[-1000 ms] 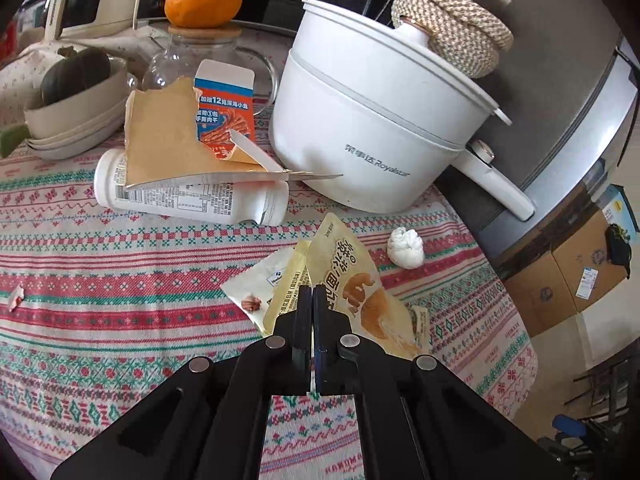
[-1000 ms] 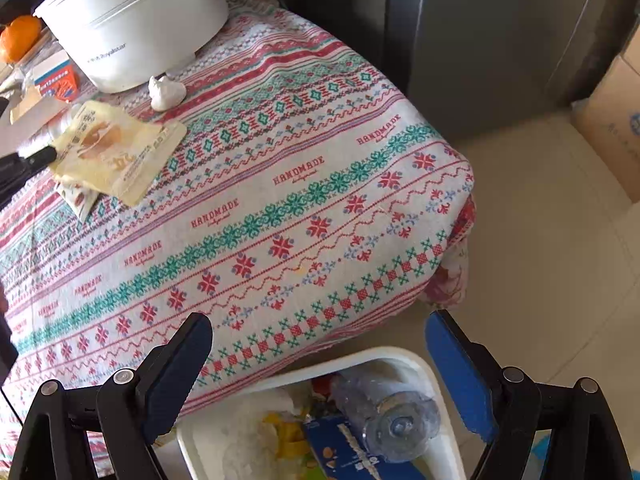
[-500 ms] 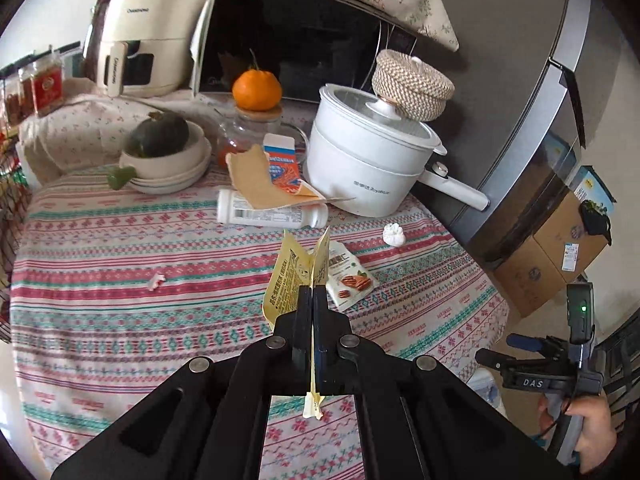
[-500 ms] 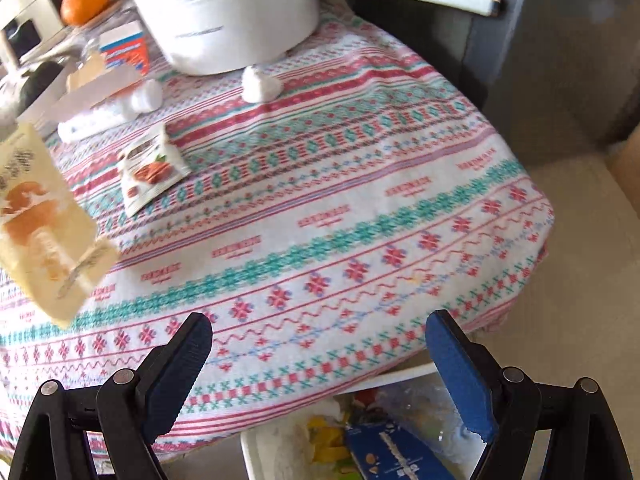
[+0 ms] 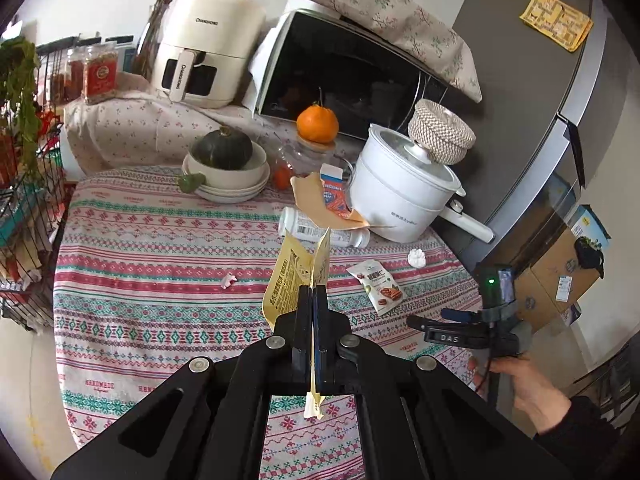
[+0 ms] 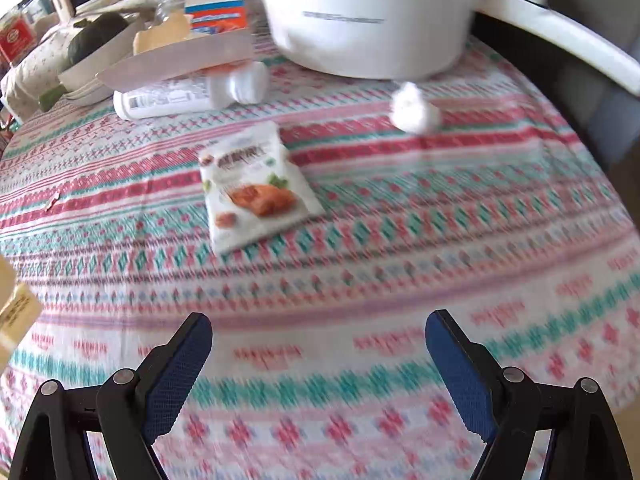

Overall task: Collect trash
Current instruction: 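Carry the yellow packet with the left tool while the right tool reaches the white snack packet, then grasp the white pecan kernel packet with the right tool and lift it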

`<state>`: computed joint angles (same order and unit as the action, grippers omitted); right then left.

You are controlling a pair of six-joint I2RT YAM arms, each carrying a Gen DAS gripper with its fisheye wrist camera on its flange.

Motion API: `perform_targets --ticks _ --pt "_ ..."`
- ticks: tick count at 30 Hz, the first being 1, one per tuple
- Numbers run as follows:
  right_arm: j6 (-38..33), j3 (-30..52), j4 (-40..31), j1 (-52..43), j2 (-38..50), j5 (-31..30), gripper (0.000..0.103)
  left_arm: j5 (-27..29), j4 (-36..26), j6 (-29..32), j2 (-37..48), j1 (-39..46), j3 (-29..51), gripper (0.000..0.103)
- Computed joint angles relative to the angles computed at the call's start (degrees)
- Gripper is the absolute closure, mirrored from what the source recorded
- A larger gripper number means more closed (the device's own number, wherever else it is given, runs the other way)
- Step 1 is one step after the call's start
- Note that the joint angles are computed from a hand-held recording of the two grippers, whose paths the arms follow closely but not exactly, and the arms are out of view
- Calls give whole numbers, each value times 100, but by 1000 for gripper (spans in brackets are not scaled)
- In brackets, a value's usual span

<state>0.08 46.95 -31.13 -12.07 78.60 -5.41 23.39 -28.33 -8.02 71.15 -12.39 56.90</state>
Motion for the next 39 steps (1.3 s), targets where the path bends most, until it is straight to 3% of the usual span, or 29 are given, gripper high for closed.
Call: perform_targets --ticks 10,17,25,33,39 --pt "432 993 1020 555 1961 318 13 194 -111 29 337 220 176 103" --pt "346 1110 1399 794 2352 728 13 129 -81 -16 442 99 206 103" --pt "191 867 1360 753 1989 552 34 94 -81 3 350 5 166 103" --pt "108 341 877 439 978 156 36 142 -150 17 128 -74 79 103" --pt "-106 93 -144 16 -133 -150 36 201 -235 35 -161 -224 -46 103"
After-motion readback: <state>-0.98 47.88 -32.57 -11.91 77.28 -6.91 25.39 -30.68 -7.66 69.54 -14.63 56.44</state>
